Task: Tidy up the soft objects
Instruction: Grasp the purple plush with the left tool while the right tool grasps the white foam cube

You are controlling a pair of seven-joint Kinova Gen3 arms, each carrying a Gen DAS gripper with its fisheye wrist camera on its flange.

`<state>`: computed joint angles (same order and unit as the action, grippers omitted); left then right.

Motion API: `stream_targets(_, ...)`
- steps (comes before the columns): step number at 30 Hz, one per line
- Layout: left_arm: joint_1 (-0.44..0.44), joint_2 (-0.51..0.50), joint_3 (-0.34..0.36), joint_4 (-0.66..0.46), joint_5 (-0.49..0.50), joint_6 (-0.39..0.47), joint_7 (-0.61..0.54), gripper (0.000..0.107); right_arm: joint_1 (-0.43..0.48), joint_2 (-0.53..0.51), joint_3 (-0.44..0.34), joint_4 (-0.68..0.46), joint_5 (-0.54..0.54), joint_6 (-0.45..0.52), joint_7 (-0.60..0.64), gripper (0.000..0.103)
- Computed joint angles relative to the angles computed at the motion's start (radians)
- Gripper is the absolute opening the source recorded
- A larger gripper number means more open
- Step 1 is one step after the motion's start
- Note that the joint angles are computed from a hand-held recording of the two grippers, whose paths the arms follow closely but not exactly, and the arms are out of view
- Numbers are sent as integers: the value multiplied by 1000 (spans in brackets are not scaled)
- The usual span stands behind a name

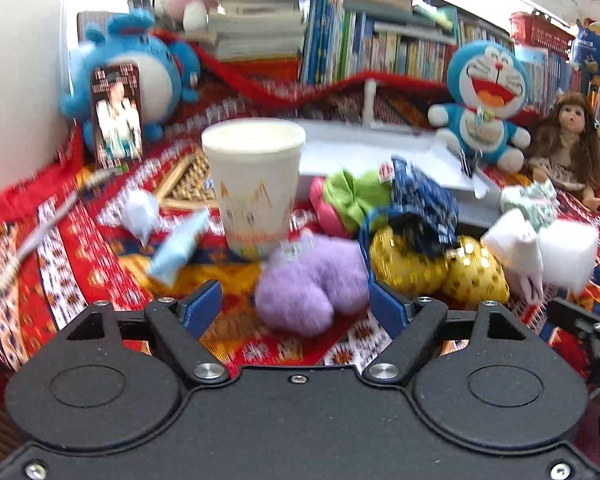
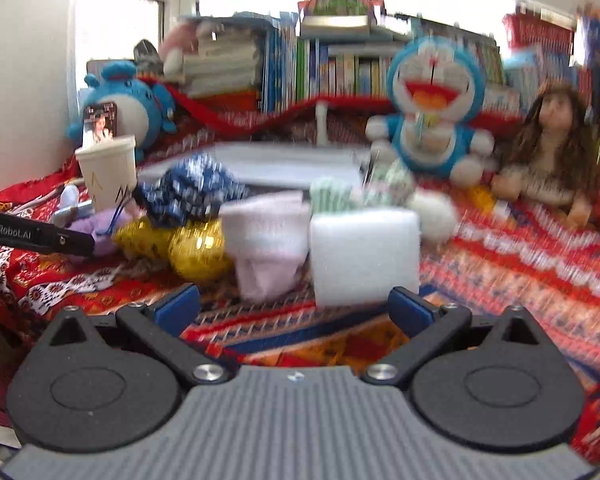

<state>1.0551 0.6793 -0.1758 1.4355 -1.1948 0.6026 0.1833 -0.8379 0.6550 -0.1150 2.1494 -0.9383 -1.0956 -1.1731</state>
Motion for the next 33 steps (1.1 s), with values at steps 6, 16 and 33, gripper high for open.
stream_targets(6, -35, 12, 17, -25, 43, -16, -38, 69, 1, 3, 5, -19, -66, -43, 27, 102)
stream_targets(16, -3, 25, -85, -2, 63, -129, 36, 59, 29, 8, -1, -46, -104, -15, 84, 89)
stream_targets(33, 135, 20, -336, 45, 160, -288, 109, 31, 14, 6, -3, -43, -105, -84, 28, 66)
